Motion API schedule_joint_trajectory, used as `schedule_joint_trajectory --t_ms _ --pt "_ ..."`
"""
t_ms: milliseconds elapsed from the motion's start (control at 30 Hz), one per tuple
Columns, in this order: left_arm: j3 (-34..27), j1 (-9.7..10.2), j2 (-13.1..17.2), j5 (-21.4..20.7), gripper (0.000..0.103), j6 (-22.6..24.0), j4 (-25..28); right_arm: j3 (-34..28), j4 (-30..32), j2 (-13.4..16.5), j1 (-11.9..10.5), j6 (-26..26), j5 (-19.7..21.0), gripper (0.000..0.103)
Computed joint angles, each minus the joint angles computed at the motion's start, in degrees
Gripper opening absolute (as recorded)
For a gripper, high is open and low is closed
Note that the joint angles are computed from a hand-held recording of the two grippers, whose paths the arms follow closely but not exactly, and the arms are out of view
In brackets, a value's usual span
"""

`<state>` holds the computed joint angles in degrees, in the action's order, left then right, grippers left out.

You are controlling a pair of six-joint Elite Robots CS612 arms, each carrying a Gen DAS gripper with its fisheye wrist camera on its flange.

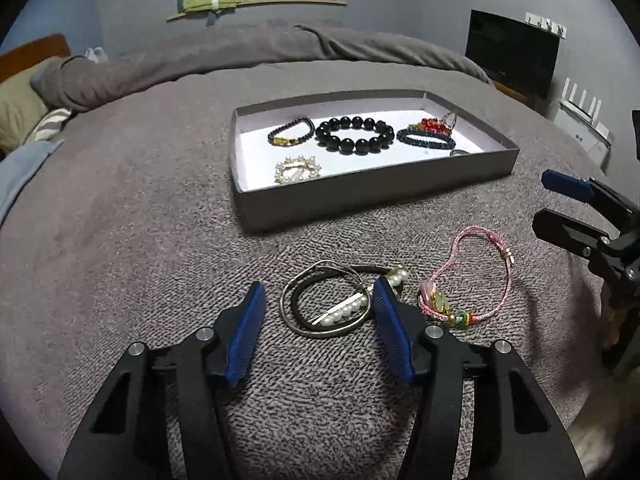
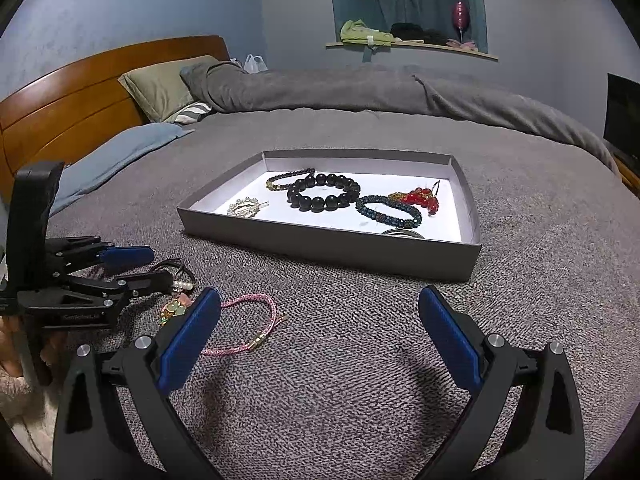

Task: Organize jewelry
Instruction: 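Close the left tool on the silver bangle while the right tool grasps the pink cord bracelet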

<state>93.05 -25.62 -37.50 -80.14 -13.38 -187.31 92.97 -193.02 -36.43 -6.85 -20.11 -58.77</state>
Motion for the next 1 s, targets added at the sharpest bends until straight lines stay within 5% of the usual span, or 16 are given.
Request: schedule_joint_trajectory --t_ms 267,700,933,1000 --pt "-0.98 0.40 0.57 -1.69 0.050 -0.08 0.74 0.10 -0.16 -0.04 0.09 -0.39 -0.24 0.098" --pt "0.62 0.06 -0.13 3.49 0.050 -0.31 -3.91 -0.06 3.60 -0.27 0.63 -3.50 0.72 0.097" --pt "0.66 0.43 -0.14 2.98 0.050 -1.34 -3.99 -0.91 10.46 -0.33 1.65 -6.17 -1.29 0.056" --pt "0.66 0.38 -0.11 2.92 0.050 -1.05 -4.06 -1.05 10.90 -0.22 1.92 -6.20 -2.47 0.052"
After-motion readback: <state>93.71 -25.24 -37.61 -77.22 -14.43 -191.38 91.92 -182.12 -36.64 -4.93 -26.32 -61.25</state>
